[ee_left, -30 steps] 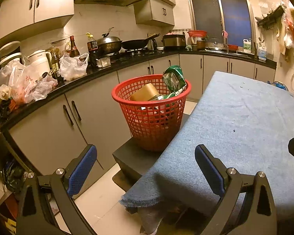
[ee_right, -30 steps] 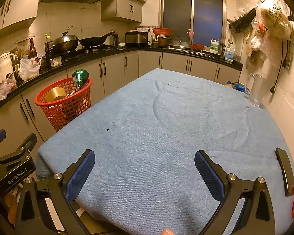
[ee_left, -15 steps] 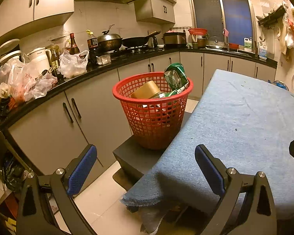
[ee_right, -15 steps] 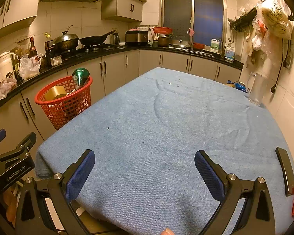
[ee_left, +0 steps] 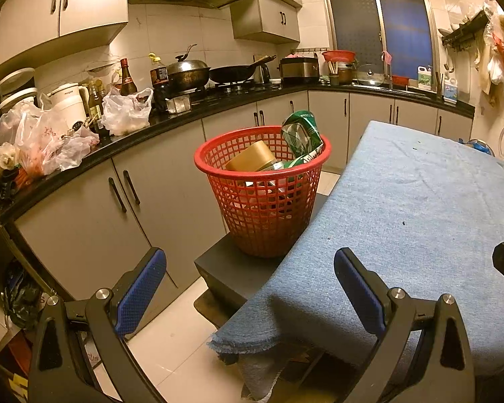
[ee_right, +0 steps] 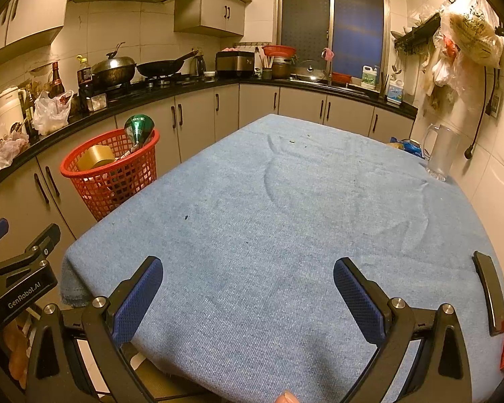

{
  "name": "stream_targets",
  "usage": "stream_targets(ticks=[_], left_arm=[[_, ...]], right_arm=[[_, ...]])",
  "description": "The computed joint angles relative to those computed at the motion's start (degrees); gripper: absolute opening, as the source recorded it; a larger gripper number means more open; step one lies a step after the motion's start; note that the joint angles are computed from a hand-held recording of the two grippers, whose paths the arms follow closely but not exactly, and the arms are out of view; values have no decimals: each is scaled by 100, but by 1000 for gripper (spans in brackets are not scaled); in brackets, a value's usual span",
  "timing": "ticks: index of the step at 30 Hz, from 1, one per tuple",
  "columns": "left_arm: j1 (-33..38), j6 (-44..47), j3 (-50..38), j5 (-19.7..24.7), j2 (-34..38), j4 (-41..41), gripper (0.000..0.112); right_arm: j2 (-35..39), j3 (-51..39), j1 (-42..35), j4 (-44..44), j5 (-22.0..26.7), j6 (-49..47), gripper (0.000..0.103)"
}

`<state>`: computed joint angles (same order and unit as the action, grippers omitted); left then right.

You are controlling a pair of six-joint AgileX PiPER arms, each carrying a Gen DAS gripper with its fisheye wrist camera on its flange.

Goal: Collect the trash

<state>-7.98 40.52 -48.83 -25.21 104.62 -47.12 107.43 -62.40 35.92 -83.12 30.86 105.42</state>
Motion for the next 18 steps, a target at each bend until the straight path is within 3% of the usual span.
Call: stream_targets(ticks=[18], left_arm=[[-10, 84, 4, 62, -27, -37, 100]], right_arm=[[46, 90, -101, -138, -106, 114, 103]])
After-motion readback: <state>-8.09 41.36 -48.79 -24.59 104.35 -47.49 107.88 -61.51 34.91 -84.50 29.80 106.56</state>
